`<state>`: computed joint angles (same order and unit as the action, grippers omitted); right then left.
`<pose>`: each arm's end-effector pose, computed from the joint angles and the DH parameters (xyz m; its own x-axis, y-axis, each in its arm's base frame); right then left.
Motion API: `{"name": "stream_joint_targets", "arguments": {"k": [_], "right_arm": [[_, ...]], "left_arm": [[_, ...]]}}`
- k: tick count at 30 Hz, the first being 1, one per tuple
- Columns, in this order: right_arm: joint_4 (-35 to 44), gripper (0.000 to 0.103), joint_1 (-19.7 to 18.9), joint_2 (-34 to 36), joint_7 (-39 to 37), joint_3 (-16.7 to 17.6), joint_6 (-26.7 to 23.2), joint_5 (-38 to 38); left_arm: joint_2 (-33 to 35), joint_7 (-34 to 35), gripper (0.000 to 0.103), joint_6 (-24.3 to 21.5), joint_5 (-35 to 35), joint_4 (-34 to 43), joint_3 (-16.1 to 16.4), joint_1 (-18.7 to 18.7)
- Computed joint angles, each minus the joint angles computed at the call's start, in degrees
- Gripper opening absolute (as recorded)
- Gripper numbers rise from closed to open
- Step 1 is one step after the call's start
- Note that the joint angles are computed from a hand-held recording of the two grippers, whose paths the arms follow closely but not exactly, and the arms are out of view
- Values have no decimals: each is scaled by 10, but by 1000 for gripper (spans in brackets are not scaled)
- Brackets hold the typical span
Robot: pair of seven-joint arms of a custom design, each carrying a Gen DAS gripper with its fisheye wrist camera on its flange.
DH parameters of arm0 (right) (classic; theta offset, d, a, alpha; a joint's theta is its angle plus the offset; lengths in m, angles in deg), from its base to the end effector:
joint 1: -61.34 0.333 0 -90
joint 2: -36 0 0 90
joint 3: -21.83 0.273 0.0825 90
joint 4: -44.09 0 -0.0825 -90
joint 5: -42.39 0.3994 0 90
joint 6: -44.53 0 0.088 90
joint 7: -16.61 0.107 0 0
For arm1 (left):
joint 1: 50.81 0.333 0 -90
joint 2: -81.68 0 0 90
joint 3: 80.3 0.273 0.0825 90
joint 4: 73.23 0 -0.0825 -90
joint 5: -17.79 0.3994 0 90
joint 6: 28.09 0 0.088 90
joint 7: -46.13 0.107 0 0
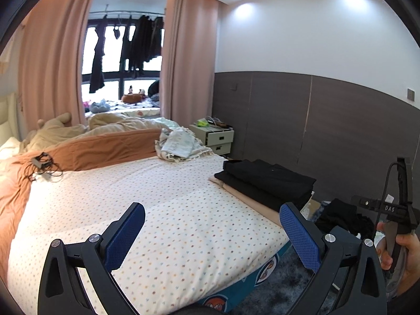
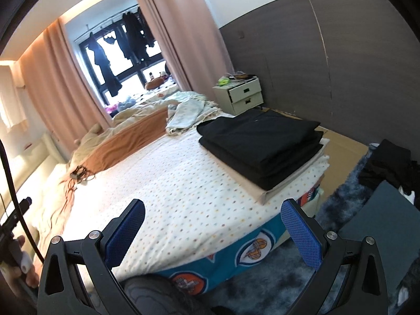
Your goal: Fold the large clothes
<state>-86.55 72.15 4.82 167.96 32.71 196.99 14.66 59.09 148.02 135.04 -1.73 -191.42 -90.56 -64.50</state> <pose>0.4335 0.2034 0.6212 -0.1678 -0.9358 -0.3101 -0.5056 0.3518 -0.7878 0.4671 -0.2076 0.6947 -0.4332 -0.8978 0.0786 -0.3719 0.0986 -0.9230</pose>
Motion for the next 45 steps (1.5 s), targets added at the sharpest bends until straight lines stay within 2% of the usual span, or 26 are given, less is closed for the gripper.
{"name": "stream_joint_targets", "arguments": {"k": [6, 15, 21, 25, 28, 31, 37, 45], "right_arm": [[-10, 103, -8, 4, 21, 23, 15, -26], [-9, 103, -14, 21, 62, 61, 26, -104], [-11, 103, -7, 25, 97, 72, 11, -139], [-15, 103, 0, 26, 119, 74, 15, -160], [-14, 103, -4, 29, 137, 83, 19, -190], [-7, 103, -1, 41, 147, 83, 21, -207], [9, 103, 13, 67, 152, 72, 22, -220], [12, 103, 25, 75, 163, 65, 25, -226]], "left_arm": [[-72, -18, 102, 22, 6, -81, 2, 15], [-135, -57, 102, 64, 25, -172, -3, 41], [-188, -83, 102, 72, 37, -231, -8, 60], [-221, -92, 102, 85, 35, -271, 1, 61], [-242, -102, 103, 91, 41, -295, -4, 77], [-261, -120, 102, 87, 49, -314, -14, 104], [-285, -142, 102, 89, 61, -332, -19, 126], [-290, -148, 102, 96, 76, -337, -22, 128]]}}
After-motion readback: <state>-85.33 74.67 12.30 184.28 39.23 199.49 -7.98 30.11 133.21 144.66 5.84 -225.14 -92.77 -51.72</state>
